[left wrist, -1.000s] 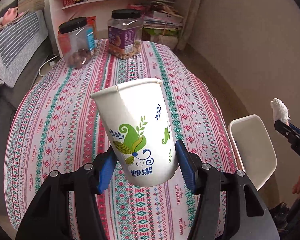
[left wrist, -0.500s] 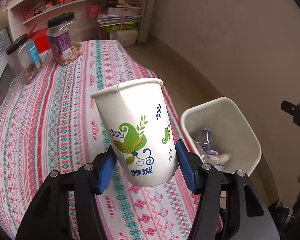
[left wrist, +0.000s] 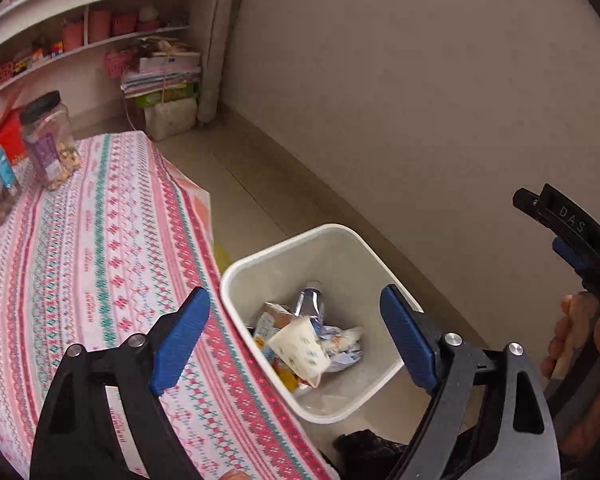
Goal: Collect trash
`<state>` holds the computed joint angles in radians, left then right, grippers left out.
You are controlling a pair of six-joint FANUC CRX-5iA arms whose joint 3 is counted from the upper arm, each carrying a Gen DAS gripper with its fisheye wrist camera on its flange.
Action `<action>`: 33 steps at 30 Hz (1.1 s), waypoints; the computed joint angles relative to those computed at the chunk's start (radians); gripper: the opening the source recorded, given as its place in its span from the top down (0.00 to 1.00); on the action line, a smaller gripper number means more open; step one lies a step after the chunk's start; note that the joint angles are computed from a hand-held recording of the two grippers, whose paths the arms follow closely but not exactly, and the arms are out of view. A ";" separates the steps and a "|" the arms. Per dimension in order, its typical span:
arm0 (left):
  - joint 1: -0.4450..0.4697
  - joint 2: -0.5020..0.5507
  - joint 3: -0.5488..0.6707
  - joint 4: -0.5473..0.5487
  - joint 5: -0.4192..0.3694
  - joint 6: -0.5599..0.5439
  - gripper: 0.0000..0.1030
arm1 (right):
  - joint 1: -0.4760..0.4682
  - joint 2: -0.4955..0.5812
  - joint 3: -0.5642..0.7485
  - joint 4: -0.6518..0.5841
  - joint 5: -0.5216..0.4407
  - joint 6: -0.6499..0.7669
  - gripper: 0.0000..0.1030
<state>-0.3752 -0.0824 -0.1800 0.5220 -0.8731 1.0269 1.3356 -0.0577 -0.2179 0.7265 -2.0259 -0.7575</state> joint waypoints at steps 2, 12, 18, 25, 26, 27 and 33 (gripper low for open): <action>0.029 -0.052 -0.028 -0.010 0.039 -0.009 0.14 | -0.006 0.059 0.044 0.060 -0.018 0.079 0.07; 0.158 -0.409 -0.344 0.128 0.598 -0.272 0.07 | -0.006 0.272 0.239 0.361 0.026 0.292 0.07; 0.319 -0.399 -0.279 0.047 0.457 -0.144 0.07 | -0.020 0.373 0.379 0.384 0.158 0.402 0.07; 0.458 -0.364 -0.221 -0.062 0.291 -0.025 0.07 | -0.040 0.491 0.523 0.402 0.261 0.499 0.07; 0.469 -0.369 -0.223 -0.069 0.296 -0.020 0.07 | -0.040 0.505 0.541 0.399 0.272 0.505 0.07; 0.477 -0.369 -0.221 -0.076 0.304 -0.014 0.07 | -0.038 0.518 0.556 0.397 0.279 0.509 0.07; 0.528 -0.370 -0.210 -0.091 0.308 0.003 0.07 | -0.045 0.569 0.624 0.395 0.332 0.539 0.07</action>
